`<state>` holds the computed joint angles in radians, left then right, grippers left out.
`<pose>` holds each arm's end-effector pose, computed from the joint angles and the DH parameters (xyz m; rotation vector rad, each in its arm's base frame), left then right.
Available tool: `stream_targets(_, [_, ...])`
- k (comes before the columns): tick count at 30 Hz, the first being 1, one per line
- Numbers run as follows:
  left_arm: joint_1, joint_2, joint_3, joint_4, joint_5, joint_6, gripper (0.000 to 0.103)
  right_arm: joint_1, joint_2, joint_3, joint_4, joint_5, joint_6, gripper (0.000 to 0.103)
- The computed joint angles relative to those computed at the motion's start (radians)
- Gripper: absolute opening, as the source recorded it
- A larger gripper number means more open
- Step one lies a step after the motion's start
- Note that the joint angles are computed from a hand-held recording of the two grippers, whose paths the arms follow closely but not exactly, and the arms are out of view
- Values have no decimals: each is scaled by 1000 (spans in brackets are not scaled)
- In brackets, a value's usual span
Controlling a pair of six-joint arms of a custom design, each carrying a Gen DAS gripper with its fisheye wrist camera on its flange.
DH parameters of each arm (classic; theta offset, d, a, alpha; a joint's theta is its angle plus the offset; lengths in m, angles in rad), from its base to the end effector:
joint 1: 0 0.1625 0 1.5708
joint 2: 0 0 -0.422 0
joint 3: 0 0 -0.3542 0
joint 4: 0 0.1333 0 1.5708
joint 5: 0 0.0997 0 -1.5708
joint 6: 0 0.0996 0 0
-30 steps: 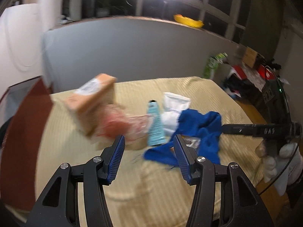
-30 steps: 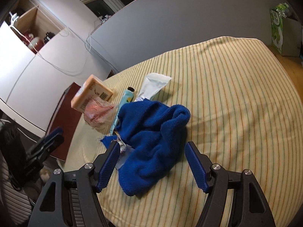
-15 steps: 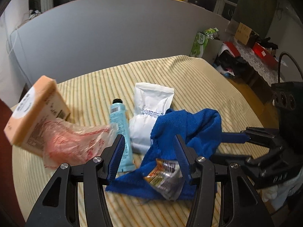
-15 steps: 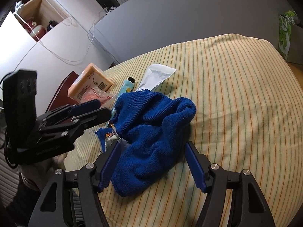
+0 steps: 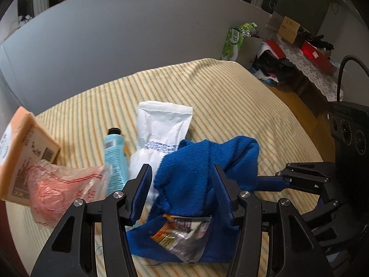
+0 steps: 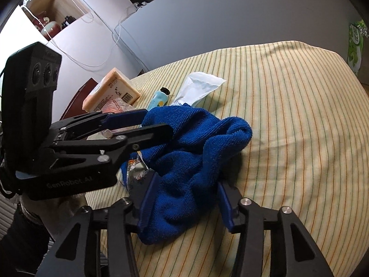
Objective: Organize soft objects
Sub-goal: 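Close the right gripper on the blue towel while the left gripper grasps it too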
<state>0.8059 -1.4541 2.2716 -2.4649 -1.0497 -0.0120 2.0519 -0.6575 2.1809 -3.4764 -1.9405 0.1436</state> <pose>-0.1433 -0.4134 0.2448 0.9542 2.4879 -0.3635 0.3074 -0.3787 0.0176 0.3743 -2.8062 0.6834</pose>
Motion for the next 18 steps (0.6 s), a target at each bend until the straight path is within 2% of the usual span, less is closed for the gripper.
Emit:
stream_targets(1, [0,5,-1,0,0,-2,52,0,-2,1,1,0,-3,40])
stream_targets(3, [-4,9,3,-1,4,2,42,3,-1,0,1,-7,-8,36])
stream_targets(4, [-5,13,3,1,4,3,30,3,1,-2,2,-9,-9,34])
stream_targets(5, [-7,15,4,5,9,3,22,3,3,-3,2,-11,-9,31])
stream_targets(8, [-5,16,6,8,11,6,13,6,13,-13,1,-22,-8,23])
stream_targets(12, [-8,13,14,-2,19,5,10,12,31,-28,-7,-46,-11,11])
stream_targets(18, [-29,-33,30,-14,7,2,9,43,30,-27,-33,-87,-25,7])
